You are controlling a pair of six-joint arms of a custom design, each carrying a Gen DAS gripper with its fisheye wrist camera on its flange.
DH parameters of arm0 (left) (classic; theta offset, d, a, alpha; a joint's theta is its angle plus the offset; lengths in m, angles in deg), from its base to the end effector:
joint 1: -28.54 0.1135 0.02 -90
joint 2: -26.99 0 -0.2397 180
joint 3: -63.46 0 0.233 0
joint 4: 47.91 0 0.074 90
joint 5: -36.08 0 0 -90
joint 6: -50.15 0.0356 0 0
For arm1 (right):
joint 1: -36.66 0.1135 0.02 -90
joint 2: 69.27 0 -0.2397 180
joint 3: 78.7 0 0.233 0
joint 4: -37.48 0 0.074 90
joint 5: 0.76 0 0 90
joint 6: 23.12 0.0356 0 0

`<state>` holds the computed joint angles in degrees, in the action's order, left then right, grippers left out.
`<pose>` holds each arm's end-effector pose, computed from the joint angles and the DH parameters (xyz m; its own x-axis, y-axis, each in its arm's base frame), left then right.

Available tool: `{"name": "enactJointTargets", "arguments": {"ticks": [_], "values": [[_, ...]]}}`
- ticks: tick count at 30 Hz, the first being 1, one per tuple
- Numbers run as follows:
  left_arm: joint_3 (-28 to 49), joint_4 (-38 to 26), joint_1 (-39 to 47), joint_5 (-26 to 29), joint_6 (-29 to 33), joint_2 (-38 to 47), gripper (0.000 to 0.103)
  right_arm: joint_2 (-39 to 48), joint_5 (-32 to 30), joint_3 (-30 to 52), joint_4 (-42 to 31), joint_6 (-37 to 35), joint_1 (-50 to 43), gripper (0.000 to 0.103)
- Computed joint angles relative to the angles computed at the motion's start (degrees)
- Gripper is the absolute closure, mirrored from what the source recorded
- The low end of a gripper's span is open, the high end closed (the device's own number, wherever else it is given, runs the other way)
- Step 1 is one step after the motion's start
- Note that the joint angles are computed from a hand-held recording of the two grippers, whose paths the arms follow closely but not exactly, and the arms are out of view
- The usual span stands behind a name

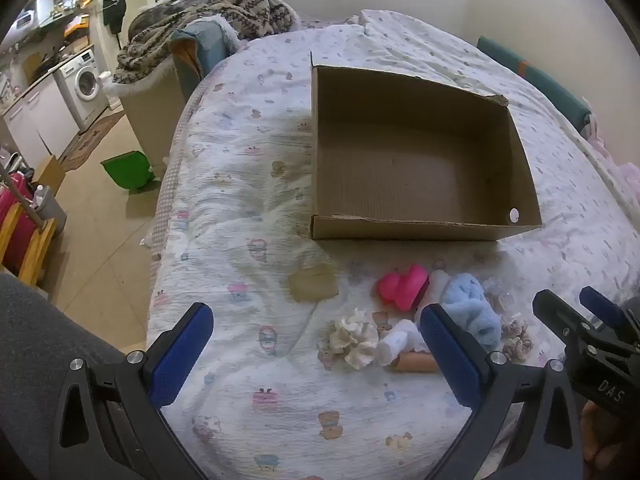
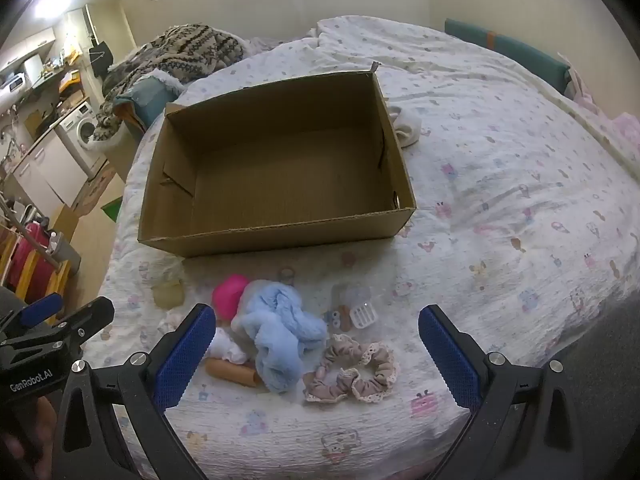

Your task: Organize soft objects

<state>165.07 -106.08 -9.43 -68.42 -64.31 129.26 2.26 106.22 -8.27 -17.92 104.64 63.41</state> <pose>0.2893 -0.2145 0.2522 -0.8183 0.1302 -0.5598 0.1699 0.9853 -0.0193 0.2160 0.0972 0.2463 -0.7642 0.2707 -0.5855 0.2295 0.9624 0.1455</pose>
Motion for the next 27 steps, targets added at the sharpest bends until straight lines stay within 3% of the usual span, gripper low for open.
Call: {"name": "enactJointTargets", "arguments": {"ticks": [27], "values": [[-1.3,1.1,-0.19,0.27,-0.34,0.3,0.0,0.17,-0.54,0.1,-0.04,0.09,-0.23,0.0]]}}
